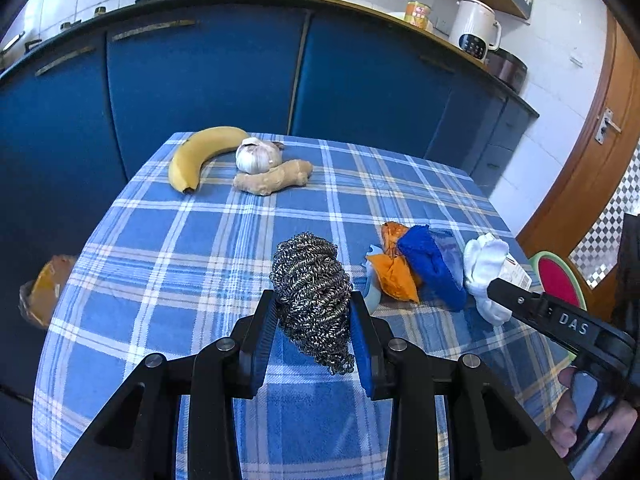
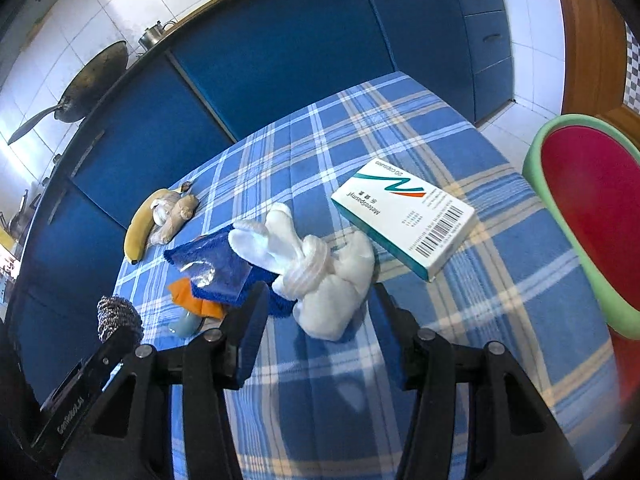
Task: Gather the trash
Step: 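Grasp the steel wool with the left tool while the right tool grasps the white glove, then carry the steel wool and white glove over the red bucket with both tools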
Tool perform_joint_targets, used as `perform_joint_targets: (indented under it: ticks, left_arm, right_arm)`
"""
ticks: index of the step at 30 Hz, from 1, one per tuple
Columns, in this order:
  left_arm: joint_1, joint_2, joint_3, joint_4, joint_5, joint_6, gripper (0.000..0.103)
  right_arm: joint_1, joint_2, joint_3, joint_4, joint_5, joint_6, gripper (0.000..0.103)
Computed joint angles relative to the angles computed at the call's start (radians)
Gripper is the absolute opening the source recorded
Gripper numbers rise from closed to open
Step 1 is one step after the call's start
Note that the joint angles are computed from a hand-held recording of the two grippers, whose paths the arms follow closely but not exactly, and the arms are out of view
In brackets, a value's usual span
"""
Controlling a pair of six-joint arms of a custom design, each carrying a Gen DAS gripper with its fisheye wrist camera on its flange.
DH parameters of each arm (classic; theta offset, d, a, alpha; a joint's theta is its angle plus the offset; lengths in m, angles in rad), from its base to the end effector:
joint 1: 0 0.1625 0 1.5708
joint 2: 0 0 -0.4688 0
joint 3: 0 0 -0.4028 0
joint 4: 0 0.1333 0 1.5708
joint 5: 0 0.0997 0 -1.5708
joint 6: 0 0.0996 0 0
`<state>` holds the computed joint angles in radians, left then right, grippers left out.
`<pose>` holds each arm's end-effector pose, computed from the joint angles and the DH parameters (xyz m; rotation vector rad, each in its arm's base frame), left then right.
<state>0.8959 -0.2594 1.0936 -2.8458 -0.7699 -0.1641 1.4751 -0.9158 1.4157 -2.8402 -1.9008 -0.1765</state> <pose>-0.3671 -0.7865 -0.0358 0.3905 2.4068 -0.9152 0.0264 -0.7824 0.3429 -0.0689 -2.5592 0.9671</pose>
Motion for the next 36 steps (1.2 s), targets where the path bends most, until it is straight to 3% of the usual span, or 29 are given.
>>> perform_joint_targets:
  ticks: [4, 8, 20, 36]
  left_arm:
    - [-0.002, -0.002, 0.005, 0.001, 0.000, -0.003, 0.036]
    - [-0.009, -0.006, 0.015, -0.010, 0.004, -0.001, 0.036]
    - [-0.044, -0.026, 0.054, -0.050, -0.006, 0.021, 0.036]
    - [-0.084, 0.003, 0.002, 0.010, -0.126, 0.048, 0.036]
  right_arm:
    - [-0.010, 0.002, -0.003, 0.019, 0.023, 0.011, 0.031]
    - [-0.009, -0.008, 0.015, 0.000, 0.029, -0.017, 0.018]
    - [0.000, -0.116, 0.154, -0.086, 0.097, -0.075, 0.016]
    - [-0.015, -0.272, 0.295, -0.180, 0.085, -0.128, 0.016]
